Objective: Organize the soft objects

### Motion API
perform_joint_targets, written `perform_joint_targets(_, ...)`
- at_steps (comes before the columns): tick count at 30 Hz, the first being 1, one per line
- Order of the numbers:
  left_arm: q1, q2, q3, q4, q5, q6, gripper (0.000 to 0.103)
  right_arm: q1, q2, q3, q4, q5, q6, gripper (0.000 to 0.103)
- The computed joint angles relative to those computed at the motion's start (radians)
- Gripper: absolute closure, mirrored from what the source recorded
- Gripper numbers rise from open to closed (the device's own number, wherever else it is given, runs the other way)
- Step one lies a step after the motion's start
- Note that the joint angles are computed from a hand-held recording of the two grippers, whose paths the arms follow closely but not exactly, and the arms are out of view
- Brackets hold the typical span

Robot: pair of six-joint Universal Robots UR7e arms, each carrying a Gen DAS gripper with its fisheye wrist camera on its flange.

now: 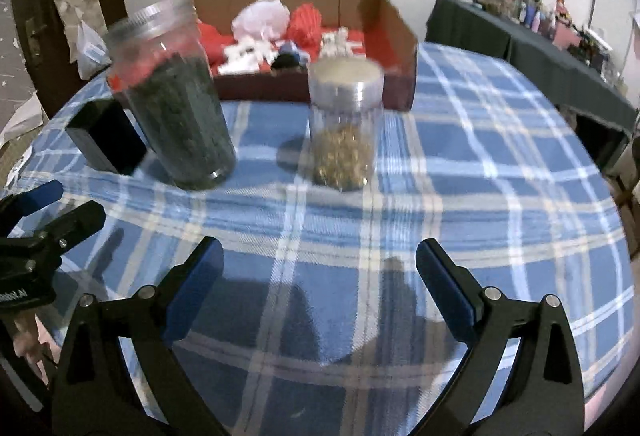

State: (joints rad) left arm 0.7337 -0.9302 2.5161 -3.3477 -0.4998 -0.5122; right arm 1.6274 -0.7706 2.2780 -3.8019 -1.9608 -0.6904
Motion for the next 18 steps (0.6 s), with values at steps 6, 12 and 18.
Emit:
perform_joint_targets(6, 0.026, 0.02, -0.028, 0.141, 0.022, -0.092, 0.0, -0.009, 0.049, -0.017, -0.033, -0.032, -0.004, 0.004)
perform_joint_targets(12, 0.022, 0.026, -0.036, 0.217, 0.046, -0.148, 0.0, -0.015, 0.062, -0.014, -0.073, -0.029, -0.008, 0.003)
perform_joint_targets(18, 0.031, 0.022, -0.041, 0.213, 0.044, -0.158, 0.0, -0.013, 0.065, -0.014, -0.082, -0.031, -0.004, 0.002)
